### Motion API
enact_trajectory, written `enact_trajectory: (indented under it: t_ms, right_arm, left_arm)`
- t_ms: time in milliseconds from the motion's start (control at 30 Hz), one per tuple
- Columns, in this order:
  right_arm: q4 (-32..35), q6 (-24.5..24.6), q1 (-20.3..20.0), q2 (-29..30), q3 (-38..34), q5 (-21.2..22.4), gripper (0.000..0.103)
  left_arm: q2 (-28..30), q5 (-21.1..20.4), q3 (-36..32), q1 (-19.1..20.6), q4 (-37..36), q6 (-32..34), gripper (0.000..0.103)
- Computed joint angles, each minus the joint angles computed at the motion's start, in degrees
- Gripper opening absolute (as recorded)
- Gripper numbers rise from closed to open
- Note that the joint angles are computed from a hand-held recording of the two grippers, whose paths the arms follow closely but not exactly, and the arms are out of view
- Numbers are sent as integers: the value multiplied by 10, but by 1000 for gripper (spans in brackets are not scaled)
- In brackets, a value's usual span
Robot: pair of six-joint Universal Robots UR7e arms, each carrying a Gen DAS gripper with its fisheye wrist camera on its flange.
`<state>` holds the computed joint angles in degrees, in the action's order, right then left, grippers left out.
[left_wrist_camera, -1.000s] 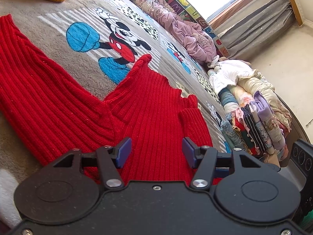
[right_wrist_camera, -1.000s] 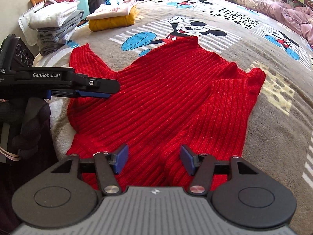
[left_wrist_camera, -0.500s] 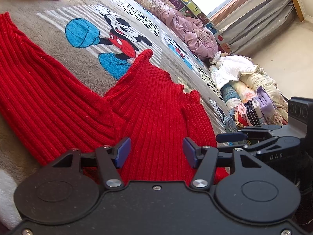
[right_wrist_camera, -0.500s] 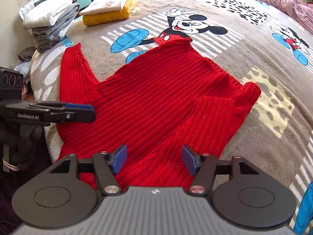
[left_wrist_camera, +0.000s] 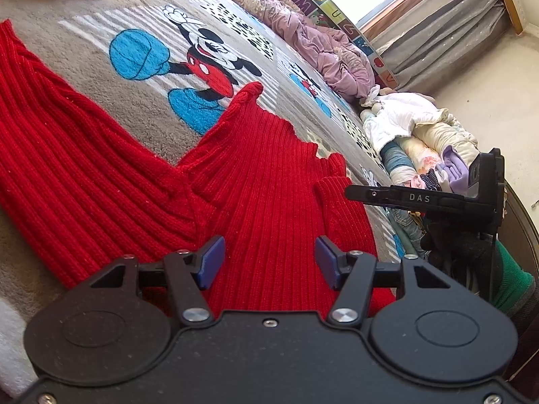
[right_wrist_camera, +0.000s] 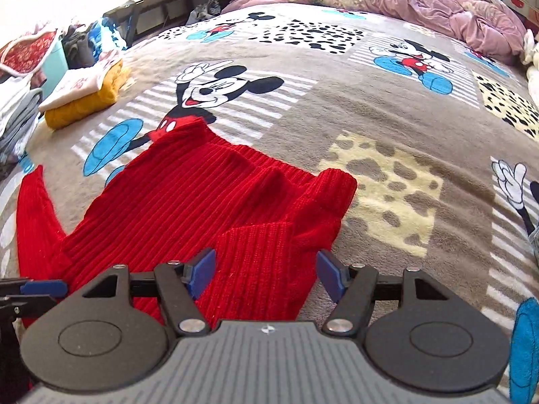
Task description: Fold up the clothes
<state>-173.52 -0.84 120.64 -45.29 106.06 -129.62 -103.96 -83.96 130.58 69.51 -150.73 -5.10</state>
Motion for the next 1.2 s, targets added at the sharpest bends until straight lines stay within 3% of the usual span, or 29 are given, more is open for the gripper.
enact_trajectory:
  t_ms: [200, 367, 567, 1200]
  right_arm:
    - [-38, 3, -12, 17, 4, 1, 50]
    - [-55, -15, -2, 27, 5, -14, 30]
    - [-104, -35, 10, 29, 17, -27, 12]
    - [-343, 0, 36, -31, 141, -44, 11]
  left_arm:
    - [2, 2, 0, -1, -1, 3, 59]
    - [3, 2, 0, -1, -2, 3, 59]
    - [5, 1, 0, 0, -5, 6, 59]
    - [2, 12, 8, -5, -15, 22, 59]
